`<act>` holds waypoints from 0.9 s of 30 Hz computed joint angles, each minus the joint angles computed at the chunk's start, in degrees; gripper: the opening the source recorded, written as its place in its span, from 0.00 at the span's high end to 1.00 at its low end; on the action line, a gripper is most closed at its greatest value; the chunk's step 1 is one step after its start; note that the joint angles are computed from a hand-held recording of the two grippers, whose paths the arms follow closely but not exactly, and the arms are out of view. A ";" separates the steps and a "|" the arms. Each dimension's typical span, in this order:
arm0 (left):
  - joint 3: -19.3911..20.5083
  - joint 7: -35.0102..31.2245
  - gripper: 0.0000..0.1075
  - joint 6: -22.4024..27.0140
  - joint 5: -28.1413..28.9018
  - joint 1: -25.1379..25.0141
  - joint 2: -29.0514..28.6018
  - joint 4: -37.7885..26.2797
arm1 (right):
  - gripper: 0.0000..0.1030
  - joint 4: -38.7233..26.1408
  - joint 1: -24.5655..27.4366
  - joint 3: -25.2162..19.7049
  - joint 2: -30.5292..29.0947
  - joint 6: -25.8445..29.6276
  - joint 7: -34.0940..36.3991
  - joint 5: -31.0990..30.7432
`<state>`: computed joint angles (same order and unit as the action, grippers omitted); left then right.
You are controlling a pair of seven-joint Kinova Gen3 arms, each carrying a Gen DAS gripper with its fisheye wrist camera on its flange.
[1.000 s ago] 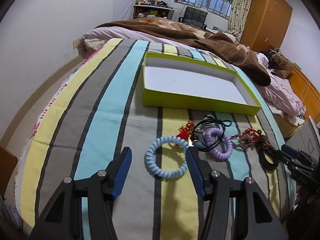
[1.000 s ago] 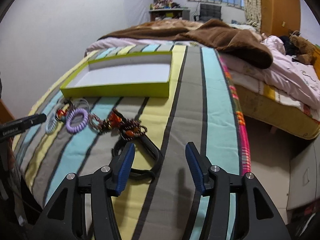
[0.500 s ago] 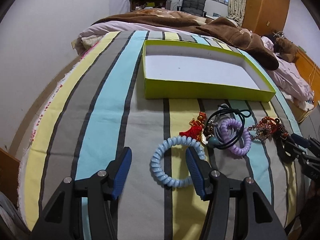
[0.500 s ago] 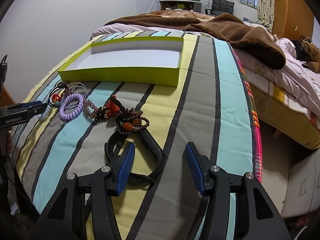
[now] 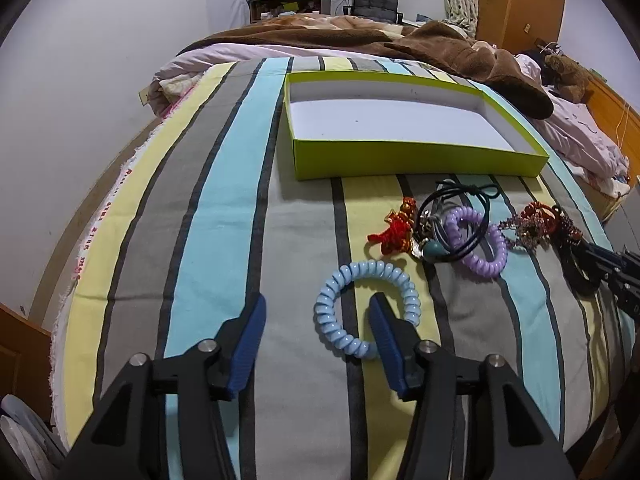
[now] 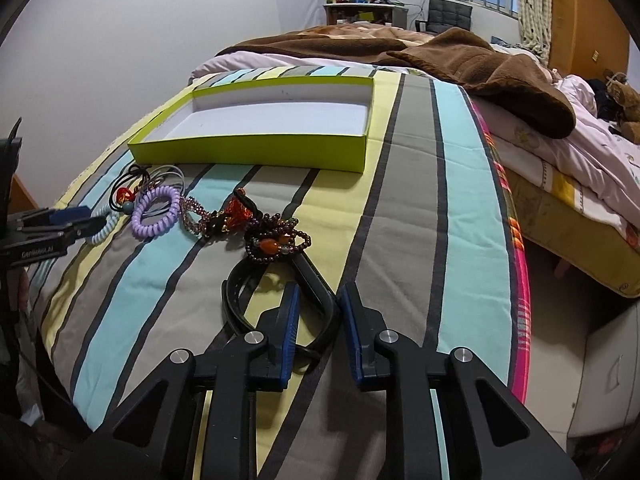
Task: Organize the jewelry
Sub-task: 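Grasp the light-blue coiled hair tie with the left gripper while the right grasps the black watch band, then carry the blue hair tie and black band over the yellow-green box with both grippers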
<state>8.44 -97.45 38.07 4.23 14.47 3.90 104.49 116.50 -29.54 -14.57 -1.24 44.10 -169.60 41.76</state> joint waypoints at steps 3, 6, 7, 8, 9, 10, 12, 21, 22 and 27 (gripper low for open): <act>-0.05 -0.43 0.67 -0.08 -0.01 -0.08 -0.31 0.19 | 0.80 0.55 -0.30 -0.52 -0.55 0.47 -2.33 0.75; 0.05 -0.58 0.77 -0.22 -0.40 0.07 -0.47 0.26 | 0.82 1.27 -0.33 -1.04 -1.48 0.84 -4.58 1.22; 0.07 -0.48 0.84 -0.41 -0.65 0.17 -0.55 0.37 | 0.82 1.53 -0.29 -1.23 -1.76 0.80 -5.06 1.27; 0.12 -0.74 0.88 -0.52 -0.53 0.19 -0.67 0.52 | 0.83 1.69 -0.24 -1.44 -1.94 0.91 -5.49 1.32; 0.15 -0.77 0.90 -0.73 -0.82 0.28 -0.83 0.73 | 0.83 1.78 -0.22 -1.68 -2.02 1.19 -5.94 1.43; 0.17 -0.54 0.90 -0.82 -0.87 0.35 -0.91 0.83 | 0.83 2.04 -0.25 -1.99 -2.21 1.30 -6.99 1.87; -0.05 -2.21 0.91 -0.87 1.22 -0.29 -1.24 1.13 | 0.83 2.32 -0.26 -2.40 -2.41 1.48 -8.50 2.51; -1.28 -11.03 0.91 -1.29 11.25 -2.82 -3.71 3.13 | 0.84 4.64 0.15 -3.96 -4.96 -1.89 -12.57 3.37; -1.47 -11.97 0.91 -0.98 12.43 -3.03 -3.85 3.13 | 0.84 4.98 0.36 -4.24 -5.34 -2.56 -13.17 3.46; -1.87 -14.67 0.91 -0.26 15.09 -3.36 -4.80 3.77 | 0.84 6.12 2.06 -5.77 -6.54 -6.67 -13.36 2.98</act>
<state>6.57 -112.12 37.81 19.32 11.11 -0.90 108.25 122.62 -27.47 -20.35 -7.78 37.44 -182.96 44.74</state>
